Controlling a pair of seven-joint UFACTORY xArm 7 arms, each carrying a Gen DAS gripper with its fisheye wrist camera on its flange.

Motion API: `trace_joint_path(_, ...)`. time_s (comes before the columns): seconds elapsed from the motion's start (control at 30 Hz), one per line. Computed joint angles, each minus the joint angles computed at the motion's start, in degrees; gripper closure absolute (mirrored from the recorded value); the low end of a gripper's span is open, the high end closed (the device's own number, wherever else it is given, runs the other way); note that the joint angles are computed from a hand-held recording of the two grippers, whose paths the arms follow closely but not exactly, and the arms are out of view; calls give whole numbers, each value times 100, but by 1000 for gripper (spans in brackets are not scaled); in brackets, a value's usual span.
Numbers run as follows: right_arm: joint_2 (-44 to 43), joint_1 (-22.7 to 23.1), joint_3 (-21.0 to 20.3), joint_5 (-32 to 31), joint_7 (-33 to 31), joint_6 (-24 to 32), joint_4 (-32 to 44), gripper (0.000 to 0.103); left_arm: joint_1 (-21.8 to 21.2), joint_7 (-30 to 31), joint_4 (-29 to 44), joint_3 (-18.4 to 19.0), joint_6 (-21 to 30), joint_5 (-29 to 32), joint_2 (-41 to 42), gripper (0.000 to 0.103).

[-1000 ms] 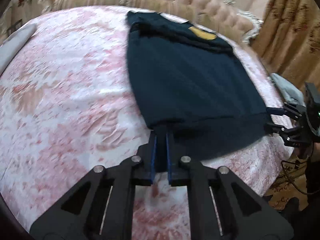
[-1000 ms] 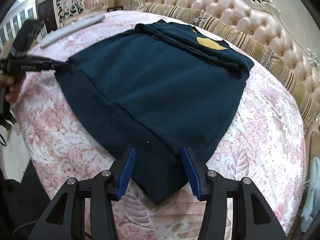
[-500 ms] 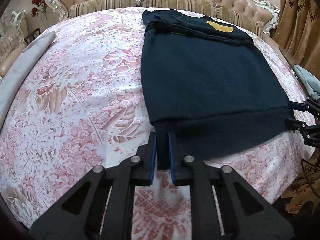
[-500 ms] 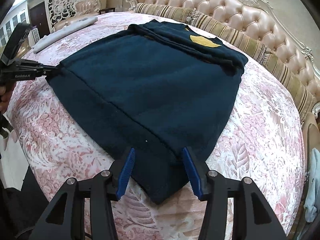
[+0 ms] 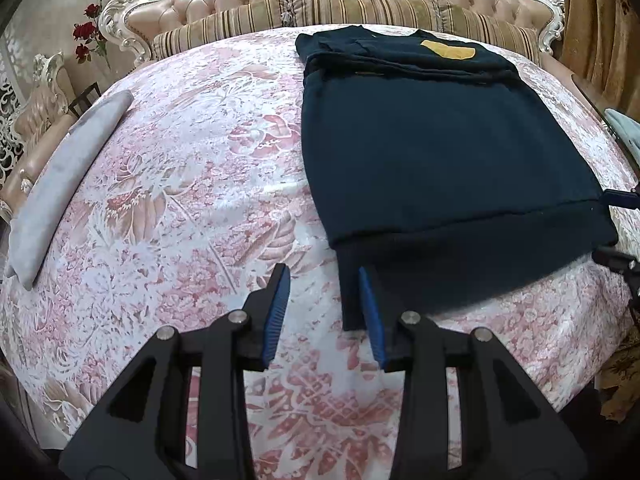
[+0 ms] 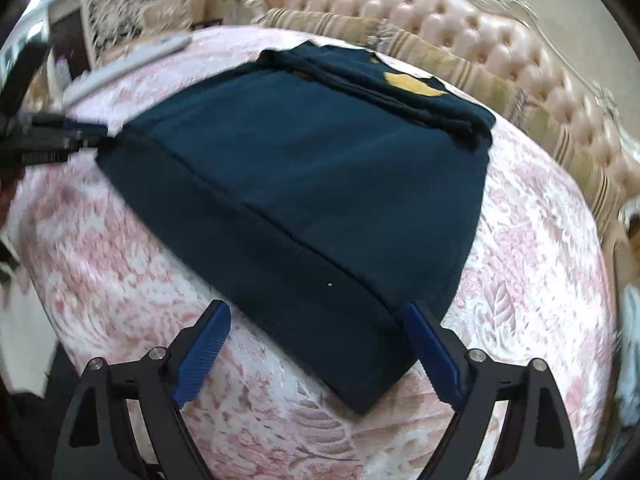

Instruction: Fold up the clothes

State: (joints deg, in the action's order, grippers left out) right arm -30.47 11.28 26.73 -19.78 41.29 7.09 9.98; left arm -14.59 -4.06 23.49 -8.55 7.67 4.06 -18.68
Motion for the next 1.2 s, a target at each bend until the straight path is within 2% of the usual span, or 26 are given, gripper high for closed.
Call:
trace_joint_path(0.13,-809,311,-237,258,205,274,-310,13,91,-81,56,-95,-20,102,55,63)
trace_joint_path(0.23,-1309,382,-334,419,418,577,-492,13,157,-165,65,-163,-60,196,92,63)
trace_joint_path(0.33,-1266,382,-631,583,472,480,-591,13,256,-299,75,-272,-88,332,113,62)
trace_joint_path(0.43,-1011,402,-876,775,469,207,-608,13,-4,-207,23,-15,-146,121,58,62)
trace_joint_path(0.47,-909,394,-934,813,425,96,-593,13,-211,-75,2,191,-175,-67,38,62)
trace_joint_path(0.53,-779,316,-812,832,427,-17,-553,13,-1051,537,-29,998,-230,-819,-2,62)
trace_joint_path(0.6,-744,179,-650,830,501,52,-503,13,-2051,1250,-16,1957,-251,-1798,-73,62)
trace_joint_path(0.73,-693,206,-845,1002,606,-65,-615,13,-3041,2082,-25,2896,-367,-2871,-250,62)
trace_joint_path(0.8,-616,139,-780,1011,640,-181,-581,13,-3542,2457,22,3385,-400,-3382,-313,62)
trace_joint_path(0.9,-331,38,-619,977,653,-278,-407,14,-4001,2901,126,3881,-142,-3944,-419,80)
trace_joint_path(0.97,-99,80,-692,1013,627,-407,-359,24,-4110,3107,195,3978,-138,-4202,-308,80)
trace_joint_path(1.1,-2,-264,-333,976,835,-551,-330,35,-4396,3597,347,4303,-31,-4860,-158,79)
trace_joint_path(1.13,9,-295,-316,969,850,-591,-331,47,-4410,3697,376,4318,-9,-4982,-130,79)
trace_joint_path(1.2,-20,-366,-211,924,870,-550,-306,59,-4438,3893,466,4330,71,-5221,-19,78)
